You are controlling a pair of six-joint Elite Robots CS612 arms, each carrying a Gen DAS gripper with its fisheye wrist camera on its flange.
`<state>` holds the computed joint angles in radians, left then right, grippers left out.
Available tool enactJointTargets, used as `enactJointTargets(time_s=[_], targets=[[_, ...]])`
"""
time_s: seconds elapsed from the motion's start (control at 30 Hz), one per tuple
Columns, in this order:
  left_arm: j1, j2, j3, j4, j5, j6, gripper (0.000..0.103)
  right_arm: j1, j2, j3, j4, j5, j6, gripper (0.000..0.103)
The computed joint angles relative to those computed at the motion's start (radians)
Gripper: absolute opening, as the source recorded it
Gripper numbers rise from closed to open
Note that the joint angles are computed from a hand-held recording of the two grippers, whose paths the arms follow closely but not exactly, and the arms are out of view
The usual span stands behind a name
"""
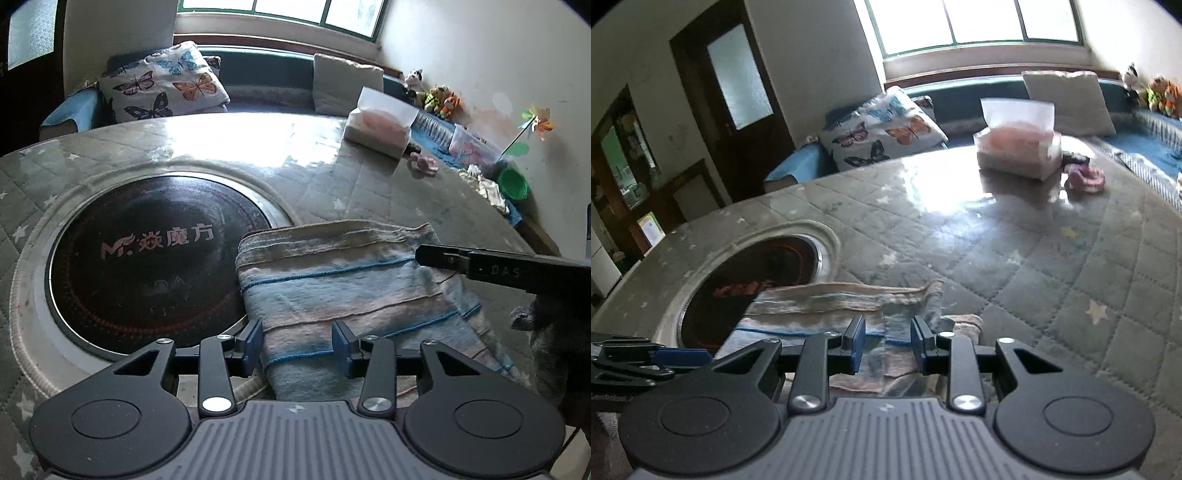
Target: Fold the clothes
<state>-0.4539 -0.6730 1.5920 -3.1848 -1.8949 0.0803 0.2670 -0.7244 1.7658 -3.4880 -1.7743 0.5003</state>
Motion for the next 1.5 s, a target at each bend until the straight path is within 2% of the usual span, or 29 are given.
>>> enactJointTargets(time_s=[0.07, 0.43, 0.57, 0.8, 0.93, 1.03, 1.13, 1.33, 1.5], targets=[[-0.001, 0.005, -0.007, 0.011, 0.011, 0.008, 0.044, -0.004, 0.009, -0.006, 0.021, -0.004, 0.000, 0.016], [0.002, 0.017, -0.049, 0.027, 0.020, -0.009, 0.046, -0.004, 0.007, -0.040, 0.046, -0.003, -0.050, 0.017], [-0.001, 0.030, -0.084, 0.037, 0.043, -0.019, 0.046, -0.012, 0.021, -0.063, 0.099, 0.012, -0.040, 0.016], [-0.012, 0.066, -0.158, 0.070, 0.087, -0.010, 0.046, -0.009, 0.017, -0.062, 0.088, 0.014, -0.057, 0.017], [-0.017, 0.089, -0.199, 0.123, 0.125, -0.016, 0.047, -0.014, 0.021, -0.060, 0.088, 0.024, -0.050, 0.017], [-0.019, 0.091, -0.204, 0.125, 0.134, -0.016, 0.046, -0.013, 0.018, -0.058, 0.087, 0.022, -0.053, 0.017], [-0.021, 0.082, -0.191, 0.093, 0.116, -0.009, 0.046, -0.012, 0.015, -0.055, 0.072, 0.023, -0.060, 0.019], [-0.033, 0.072, -0.178, 0.069, 0.028, 0.044, 0.046, -0.007, 0.015, -0.058, 0.058, 0.038, -0.089, 0.019], [-0.049, 0.089, -0.204, 0.116, 0.052, 0.061, 0.046, -0.008, 0.018, -0.057, 0.065, 0.041, -0.078, 0.020]])
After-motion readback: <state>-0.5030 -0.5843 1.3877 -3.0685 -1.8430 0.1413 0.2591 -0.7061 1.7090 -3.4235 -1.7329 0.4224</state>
